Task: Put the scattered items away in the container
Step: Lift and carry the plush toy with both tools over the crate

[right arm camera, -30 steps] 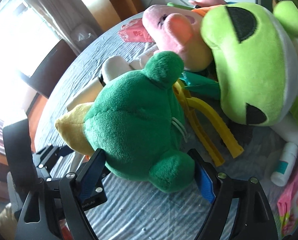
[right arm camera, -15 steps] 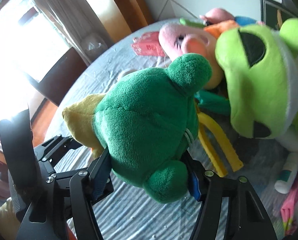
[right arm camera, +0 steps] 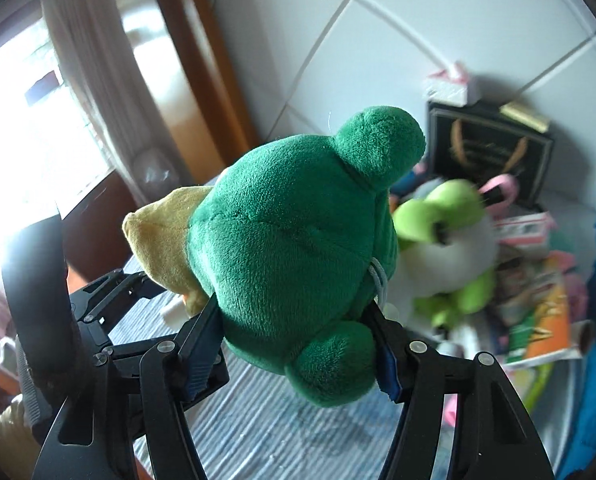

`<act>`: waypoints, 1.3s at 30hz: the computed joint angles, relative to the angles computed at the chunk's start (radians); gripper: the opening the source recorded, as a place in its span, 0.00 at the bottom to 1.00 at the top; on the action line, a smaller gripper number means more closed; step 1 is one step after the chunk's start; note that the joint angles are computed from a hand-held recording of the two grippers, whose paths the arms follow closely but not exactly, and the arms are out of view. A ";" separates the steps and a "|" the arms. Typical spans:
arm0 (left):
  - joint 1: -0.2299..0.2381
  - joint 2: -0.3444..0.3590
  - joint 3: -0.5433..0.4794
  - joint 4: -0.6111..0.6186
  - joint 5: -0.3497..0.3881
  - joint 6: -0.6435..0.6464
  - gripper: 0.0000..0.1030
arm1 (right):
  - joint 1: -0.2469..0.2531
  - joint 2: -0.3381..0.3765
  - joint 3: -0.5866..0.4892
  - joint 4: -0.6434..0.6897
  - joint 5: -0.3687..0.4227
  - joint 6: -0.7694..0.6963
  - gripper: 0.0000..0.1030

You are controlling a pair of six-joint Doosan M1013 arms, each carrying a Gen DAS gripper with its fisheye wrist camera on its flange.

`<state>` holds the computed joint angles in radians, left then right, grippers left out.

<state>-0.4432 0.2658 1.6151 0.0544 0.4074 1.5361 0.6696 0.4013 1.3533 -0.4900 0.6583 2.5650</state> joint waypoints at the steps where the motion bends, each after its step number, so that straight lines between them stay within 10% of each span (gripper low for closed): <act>1: -0.010 -0.003 -0.009 -0.030 -0.005 0.040 0.56 | 0.002 -0.020 0.015 -0.043 0.012 0.048 0.63; 11: -0.146 -0.004 -0.163 -0.270 0.011 0.349 0.56 | 0.003 -0.257 0.152 -0.342 0.222 0.329 0.63; 21: -0.399 0.063 -0.394 -0.033 0.081 0.117 0.56 | -0.086 -0.552 0.314 -0.424 0.356 0.275 0.63; 29: -0.561 0.254 -0.699 0.075 0.434 -0.090 0.56 | -0.381 -0.764 0.451 -0.072 0.310 -0.083 0.63; 39: -0.616 0.580 -1.124 0.011 1.001 -0.132 0.56 | -0.760 -0.777 0.605 0.464 0.313 -0.483 0.63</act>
